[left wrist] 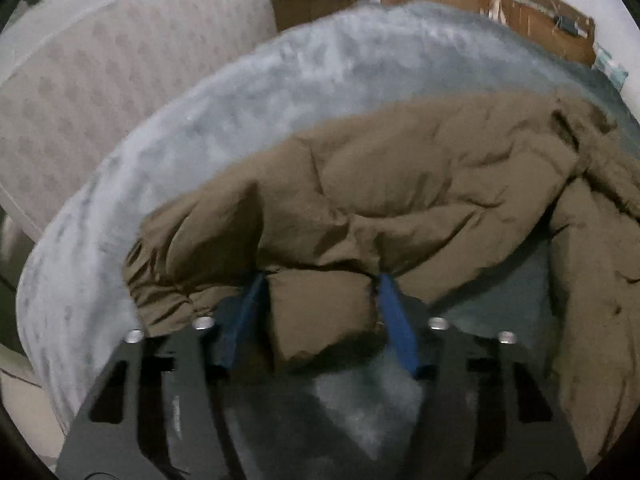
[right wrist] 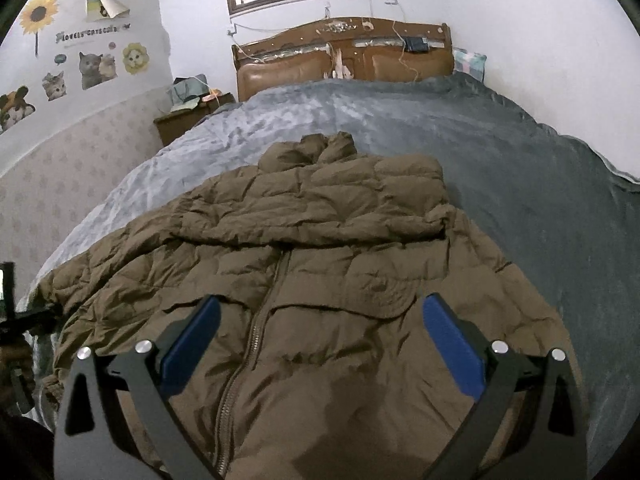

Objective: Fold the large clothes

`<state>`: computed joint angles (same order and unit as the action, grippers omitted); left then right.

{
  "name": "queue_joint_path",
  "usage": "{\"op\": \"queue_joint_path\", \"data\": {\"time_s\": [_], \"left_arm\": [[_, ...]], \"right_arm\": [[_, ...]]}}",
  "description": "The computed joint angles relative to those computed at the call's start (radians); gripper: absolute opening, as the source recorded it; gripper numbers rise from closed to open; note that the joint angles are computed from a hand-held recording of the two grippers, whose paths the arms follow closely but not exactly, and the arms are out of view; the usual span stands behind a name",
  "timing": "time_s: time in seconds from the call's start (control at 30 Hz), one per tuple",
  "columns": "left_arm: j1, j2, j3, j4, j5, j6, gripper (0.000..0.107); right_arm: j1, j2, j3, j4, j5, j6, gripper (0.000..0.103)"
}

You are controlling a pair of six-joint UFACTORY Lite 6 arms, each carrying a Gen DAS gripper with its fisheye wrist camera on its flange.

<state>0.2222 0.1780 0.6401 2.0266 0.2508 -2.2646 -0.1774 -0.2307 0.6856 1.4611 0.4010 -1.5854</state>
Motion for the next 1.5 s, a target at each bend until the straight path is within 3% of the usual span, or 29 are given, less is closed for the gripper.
{"op": "queue_joint_path", "data": {"time_s": [0.13, 0.3, 0.43, 0.53, 0.63, 0.73, 0.97, 1.1, 1.2, 1.27, 1.3, 1.37, 1.4, 1.43, 1.5], "left_arm": [[-0.022, 0.007, 0.015, 0.090, 0.034, -0.050, 0.009], [-0.002, -0.165, 0.032, 0.045, -0.024, -0.021, 0.007], [-0.073, -0.298, 0.096, -0.229, -0.041, 0.257, 0.007], [-0.165, -0.309, 0.191, -0.464, -0.015, 0.487, 0.007], [-0.252, -0.200, 0.357, -0.698, -0.083, 0.712, 0.008], [-0.396, -0.040, 0.525, -0.672, 0.002, 0.717, 0.008], [-0.575, 0.406, 1.001, -0.822, -0.029, 0.886, 0.008], [-0.615, 0.567, 1.112, -0.742, -0.099, 0.822, 0.008], [-0.629, 0.688, 1.232, -0.992, -0.117, 1.081, 0.008], [-0.641, 0.787, 1.383, -1.183, -0.069, 1.290, 0.008], [-0.653, 0.844, 1.477, -1.238, -0.031, 1.358, 0.013], [-0.663, 0.923, 1.588, -1.266, -0.007, 1.368, 0.044], [-0.667, 0.925, 1.592, -1.231, -0.008, 1.310, 0.081], [-0.674, 0.899, 1.555, -1.154, -0.007, 1.210, 0.100], [-0.679, 0.795, 1.414, -0.953, -0.025, 1.001, 0.100]], "right_arm": [[-0.017, 0.023, 0.011, 0.000, 0.005, 0.001, 0.101], [-0.033, 0.040, 0.023, 0.056, 0.019, -0.052, 0.101], [-0.058, 0.090, 0.075, 0.072, 0.058, -0.065, 0.101], [-0.082, 0.163, 0.158, 0.075, 0.092, -0.028, 0.101], [-0.096, 0.251, 0.268, 0.070, 0.130, 0.035, 0.101], [-0.104, 0.349, 0.402, 0.062, 0.164, 0.089, 0.101], [-0.109, 0.629, 0.800, -0.007, 0.137, 0.338, 0.101], [-0.099, 0.776, 0.954, -0.005, 0.086, 0.384, 0.101], [-0.102, 0.879, 1.046, -0.105, 0.132, 0.484, 0.101], [-0.097, 0.893, 1.056, -0.135, 0.116, 0.504, 0.101], [-0.090, 0.889, 1.053, -0.147, 0.090, 0.505, 0.101], [-0.088, 0.879, 1.040, -0.131, 0.071, 0.484, 0.101], [-0.086, 0.879, 1.041, -0.118, 0.074, 0.471, 0.101], [-0.081, 0.885, 1.047, -0.123, 0.079, 0.466, 0.101], [-0.071, 0.892, 1.052, -0.148, 0.068, 0.462, 0.101]]}}
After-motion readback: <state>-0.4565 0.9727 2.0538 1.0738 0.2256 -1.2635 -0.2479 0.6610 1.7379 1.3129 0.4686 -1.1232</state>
